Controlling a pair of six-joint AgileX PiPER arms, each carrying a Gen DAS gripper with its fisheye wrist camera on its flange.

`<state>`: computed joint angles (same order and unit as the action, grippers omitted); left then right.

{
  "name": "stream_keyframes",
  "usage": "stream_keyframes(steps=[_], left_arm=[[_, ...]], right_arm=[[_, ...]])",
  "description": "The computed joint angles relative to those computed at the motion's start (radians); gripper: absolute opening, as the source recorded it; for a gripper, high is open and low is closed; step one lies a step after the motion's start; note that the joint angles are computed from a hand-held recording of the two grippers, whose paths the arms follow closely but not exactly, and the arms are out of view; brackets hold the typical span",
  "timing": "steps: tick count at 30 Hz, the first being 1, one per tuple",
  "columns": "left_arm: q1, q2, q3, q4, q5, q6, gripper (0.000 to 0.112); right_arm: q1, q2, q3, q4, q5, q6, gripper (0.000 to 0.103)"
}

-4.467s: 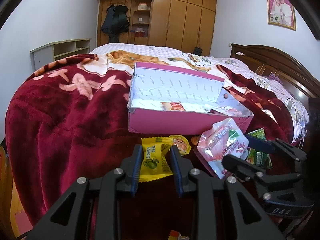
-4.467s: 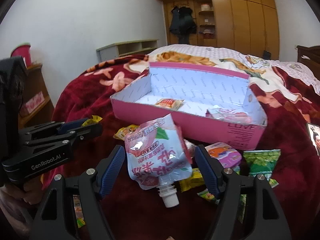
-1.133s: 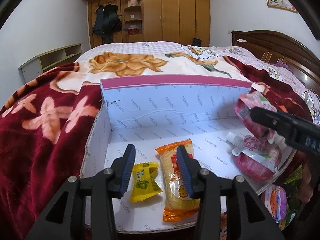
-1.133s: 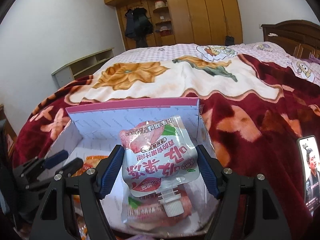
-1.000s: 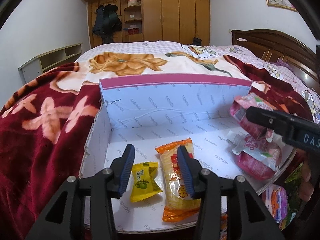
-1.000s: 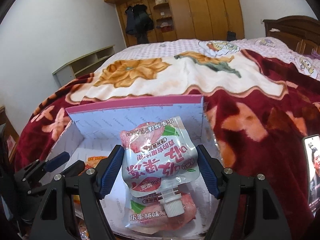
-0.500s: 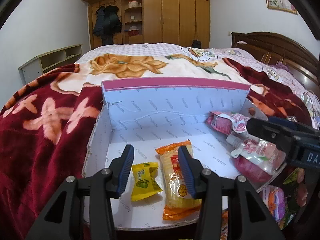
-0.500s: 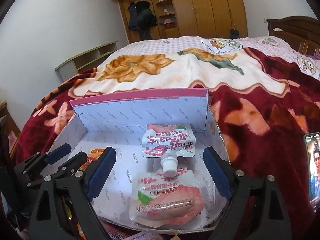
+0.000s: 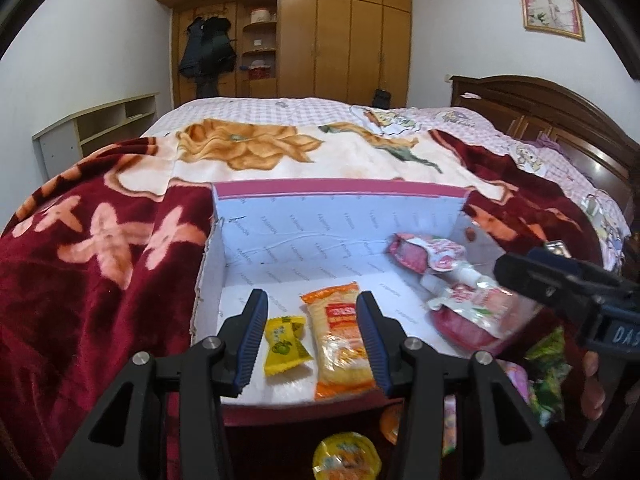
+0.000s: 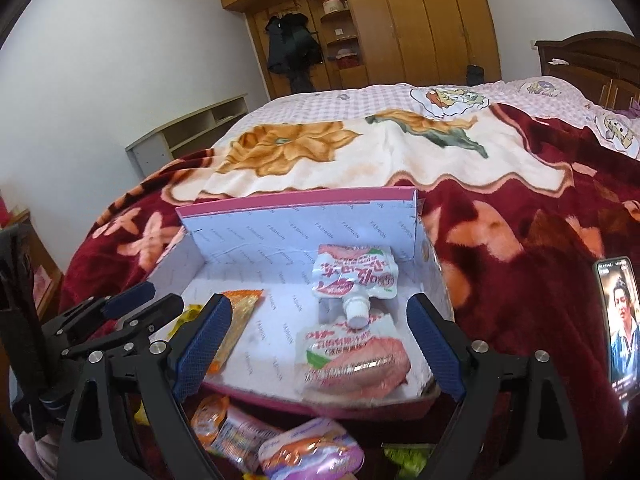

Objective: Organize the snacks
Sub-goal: 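Move the left gripper back and grasp the yellow jelly cup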

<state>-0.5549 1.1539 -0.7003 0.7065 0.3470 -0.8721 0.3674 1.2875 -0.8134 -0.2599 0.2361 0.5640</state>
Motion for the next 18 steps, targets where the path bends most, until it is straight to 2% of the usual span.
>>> stream_keyframes(steps=[8,12,18], left_arm=[[-0.055,-0.125,0.035,-0.117,0.081,0.090,0.048],[-0.062,-0.175,0.062,-0.176,0.107,0.131,0.049],[-0.097,-0.208,0.108,-0.154,0.135,0.089,0.049]], right_arm=[[0.021,-0.091,0.069,0.102,0.011,-0.069,0.091],[0.045,-0.139,0.105,0.075,0.016,-0.033,0.091],[0.067,-0.180,0.155,0.096,0.020,-0.046,0.091]])
